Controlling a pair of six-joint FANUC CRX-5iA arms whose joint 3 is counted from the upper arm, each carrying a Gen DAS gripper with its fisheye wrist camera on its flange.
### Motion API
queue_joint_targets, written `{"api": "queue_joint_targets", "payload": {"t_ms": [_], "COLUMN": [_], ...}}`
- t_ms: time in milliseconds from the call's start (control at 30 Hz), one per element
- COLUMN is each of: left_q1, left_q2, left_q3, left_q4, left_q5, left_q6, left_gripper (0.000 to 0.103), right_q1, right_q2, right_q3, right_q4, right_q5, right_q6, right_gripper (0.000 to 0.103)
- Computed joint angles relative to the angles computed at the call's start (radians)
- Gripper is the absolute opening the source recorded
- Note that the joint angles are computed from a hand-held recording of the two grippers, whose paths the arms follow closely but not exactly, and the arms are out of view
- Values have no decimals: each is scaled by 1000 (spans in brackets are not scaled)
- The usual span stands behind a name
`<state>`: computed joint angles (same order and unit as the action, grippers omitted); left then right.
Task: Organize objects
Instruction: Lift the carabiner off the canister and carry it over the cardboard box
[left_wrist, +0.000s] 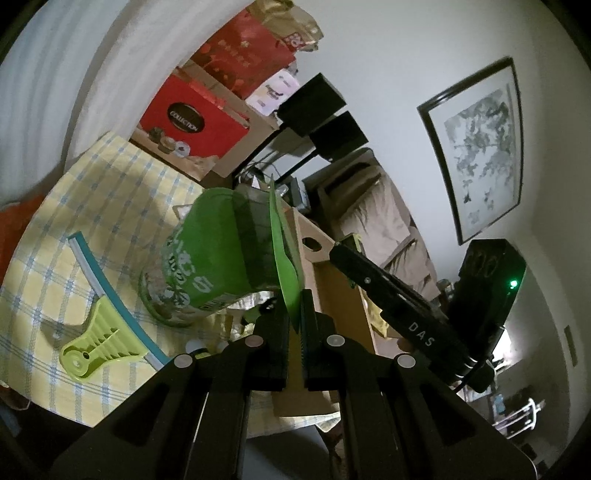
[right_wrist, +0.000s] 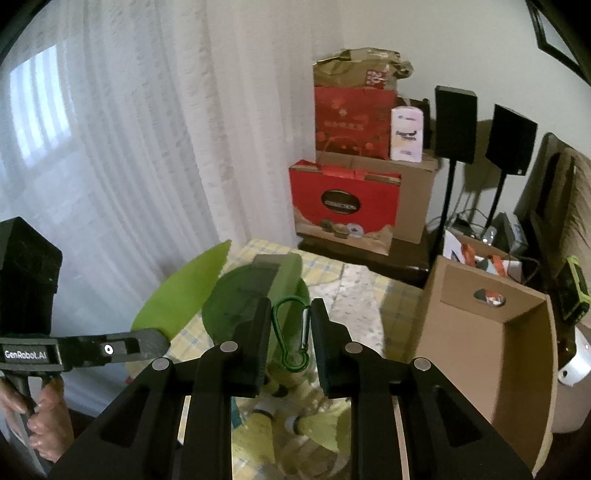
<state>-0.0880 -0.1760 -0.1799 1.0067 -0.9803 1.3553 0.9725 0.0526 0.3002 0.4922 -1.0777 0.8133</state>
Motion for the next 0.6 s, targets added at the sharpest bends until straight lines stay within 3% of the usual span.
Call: {"api": "queue_joint_targets", "payload": {"t_ms": [267, 600], "left_q1": [-54, -186], "left_q2": [9, 56], "left_q3": [78, 249], "left_q4": [-124, -407], "left_q5": [5, 17], "left_q6": [54, 179], "left_gripper": [4, 4], "right_q1": [18, 24], "right_q2": [-64, -139], "right_q3": [-90, -196], "right_q4": [107, 190], "right_q5": [-57, -104], "right_q6": [-127, -248], "right_gripper": [21, 21]}}
